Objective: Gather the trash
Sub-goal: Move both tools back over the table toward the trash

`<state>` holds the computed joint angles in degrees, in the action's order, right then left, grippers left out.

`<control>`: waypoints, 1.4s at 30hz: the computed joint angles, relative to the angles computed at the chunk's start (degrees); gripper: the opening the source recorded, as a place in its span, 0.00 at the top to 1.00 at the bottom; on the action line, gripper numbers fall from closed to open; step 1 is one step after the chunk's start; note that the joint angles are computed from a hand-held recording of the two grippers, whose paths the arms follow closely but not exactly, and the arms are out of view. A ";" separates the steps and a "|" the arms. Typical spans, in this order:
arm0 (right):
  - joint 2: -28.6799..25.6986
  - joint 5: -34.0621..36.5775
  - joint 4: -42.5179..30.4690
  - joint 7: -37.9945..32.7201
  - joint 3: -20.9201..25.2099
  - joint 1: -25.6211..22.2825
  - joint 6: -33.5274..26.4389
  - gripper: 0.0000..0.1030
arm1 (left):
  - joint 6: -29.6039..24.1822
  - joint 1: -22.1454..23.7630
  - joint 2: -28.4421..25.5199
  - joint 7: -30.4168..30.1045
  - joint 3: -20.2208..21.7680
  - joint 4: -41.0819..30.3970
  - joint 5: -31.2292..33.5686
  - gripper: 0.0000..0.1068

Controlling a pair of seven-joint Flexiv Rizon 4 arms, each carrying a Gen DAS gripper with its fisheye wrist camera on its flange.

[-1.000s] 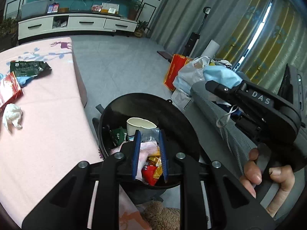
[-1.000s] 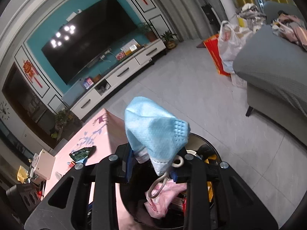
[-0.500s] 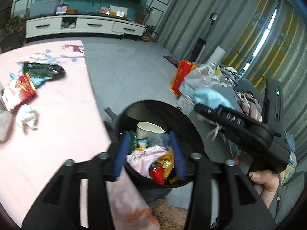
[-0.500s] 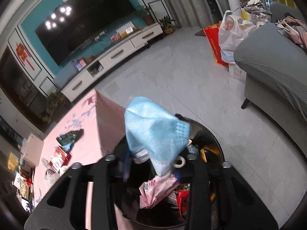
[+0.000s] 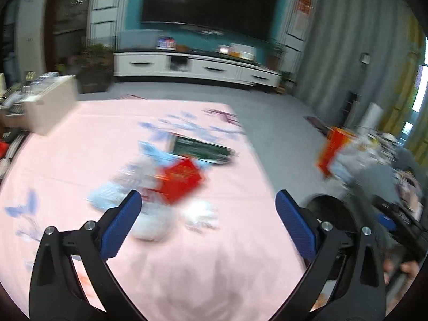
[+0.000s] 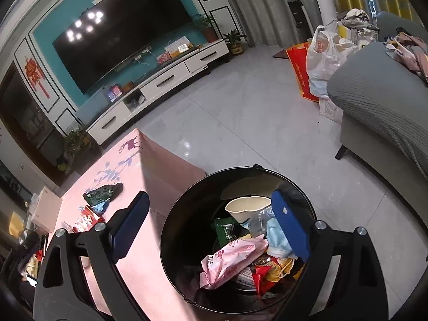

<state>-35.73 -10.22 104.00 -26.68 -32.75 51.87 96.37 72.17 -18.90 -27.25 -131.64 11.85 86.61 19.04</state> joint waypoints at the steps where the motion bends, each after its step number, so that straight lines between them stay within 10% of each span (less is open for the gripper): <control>1: -0.28 -0.14 -0.48 0.17 -0.43 0.45 -0.71 0.11 | 0.12 -0.12 0.73 -2.21 2.22 0.99 1.02 0.07; 8: -3.03 -4.41 -5.20 2.89 0.30 0.70 -5.17 0.11 | 8.00 9.40 1.52 -2.89 -0.56 10.38 -6.93 0.07; 16: -7.33 -11.24 -11.85 3.75 5.78 -2.32 -5.33 0.11 | 11.83 22.00 -0.76 12.29 -15.63 16.61 -24.78 0.07; 42: -12.99 -24.50 -21.92 3.28 15.13 -6.41 -13.09 0.11 | 13.40 17.43 -3.74 27.93 -17.00 15.70 -37.42 0.07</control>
